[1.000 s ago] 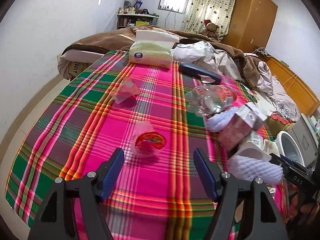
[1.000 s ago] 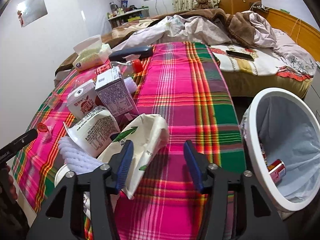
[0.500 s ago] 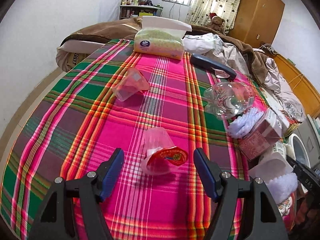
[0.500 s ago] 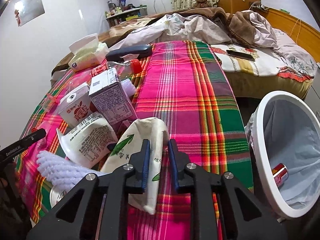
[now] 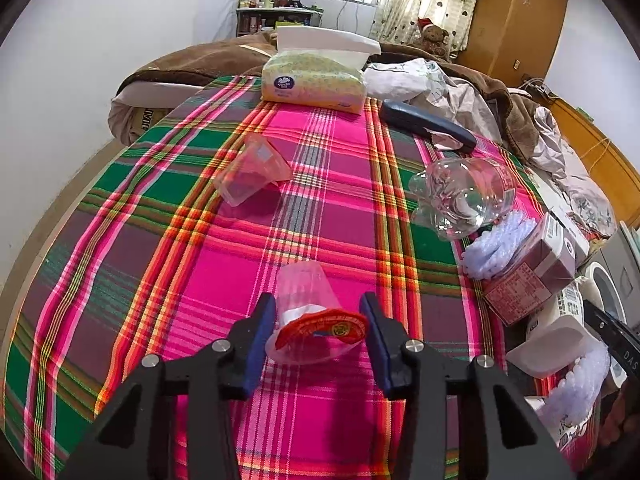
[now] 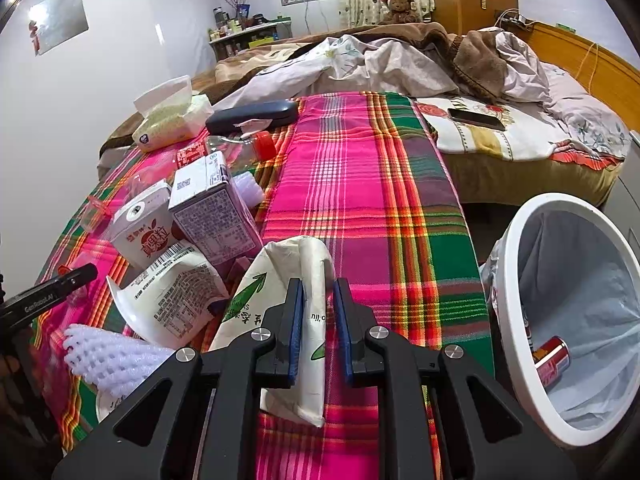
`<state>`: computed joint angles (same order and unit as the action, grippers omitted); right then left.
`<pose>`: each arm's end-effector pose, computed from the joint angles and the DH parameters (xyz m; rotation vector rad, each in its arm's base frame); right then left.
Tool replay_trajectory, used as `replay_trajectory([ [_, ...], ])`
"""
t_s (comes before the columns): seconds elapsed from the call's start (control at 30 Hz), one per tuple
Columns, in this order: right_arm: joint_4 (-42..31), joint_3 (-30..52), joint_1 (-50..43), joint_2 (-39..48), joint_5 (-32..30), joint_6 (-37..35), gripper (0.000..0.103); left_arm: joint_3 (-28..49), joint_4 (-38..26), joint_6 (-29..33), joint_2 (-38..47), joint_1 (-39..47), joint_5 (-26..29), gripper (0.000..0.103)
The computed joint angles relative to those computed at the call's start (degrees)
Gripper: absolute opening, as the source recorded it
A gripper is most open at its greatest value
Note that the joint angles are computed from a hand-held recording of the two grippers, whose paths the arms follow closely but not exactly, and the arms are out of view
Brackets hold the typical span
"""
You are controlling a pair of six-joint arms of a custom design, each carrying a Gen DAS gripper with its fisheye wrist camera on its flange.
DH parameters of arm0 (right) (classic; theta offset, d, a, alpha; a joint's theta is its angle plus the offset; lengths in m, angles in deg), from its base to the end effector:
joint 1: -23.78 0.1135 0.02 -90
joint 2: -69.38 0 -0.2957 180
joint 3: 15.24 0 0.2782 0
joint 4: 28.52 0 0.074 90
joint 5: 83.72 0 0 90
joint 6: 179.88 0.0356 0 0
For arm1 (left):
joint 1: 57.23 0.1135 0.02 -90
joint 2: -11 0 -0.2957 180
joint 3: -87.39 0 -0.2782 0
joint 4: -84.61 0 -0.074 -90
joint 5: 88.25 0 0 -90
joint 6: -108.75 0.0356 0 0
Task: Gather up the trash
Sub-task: 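Carry the plastic cup and cloth bag over the trash bin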
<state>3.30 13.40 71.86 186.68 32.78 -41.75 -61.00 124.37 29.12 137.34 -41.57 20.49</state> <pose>0.1588 0.1531 0.0095 0.1706 2.4176 0.1557 0.2285 0.0522 -0.0138 0.0145 2.4712 -0.2214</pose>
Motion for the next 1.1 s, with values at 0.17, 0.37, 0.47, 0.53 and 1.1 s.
replay_trajectory([
  [0.17,2.7,-1.2,0.1,-0.2,0.8,-0.8,0.016,-1.1,0.7,-0.1,-0.6,0.3,1.1,0.045],
  [0.37,8.1,-2.9,0.9,0.3,3.8,-2.4,0.016,-3.5,2.2,-0.4,-2.9,0.1,2.0,0.045],
  [0.47,13.2,-4.5,1.6,0.9,5.5,-3.1,0.016,-4.8,2.9,-0.6,-4.3,-0.3,2.3,0.045],
  [0.53,15.7,-5.0,2.1,1.2,6.5,-4.3,0.016,-5.6,3.4,-0.7,-5.1,-0.5,2.4,0.045],
  [1.1,15.5,-8.6,5.6,-4.1,12.9,-2.8,0.016,-13.9,6.2,-2.2,-15.2,-6.2,2.4,0.045],
])
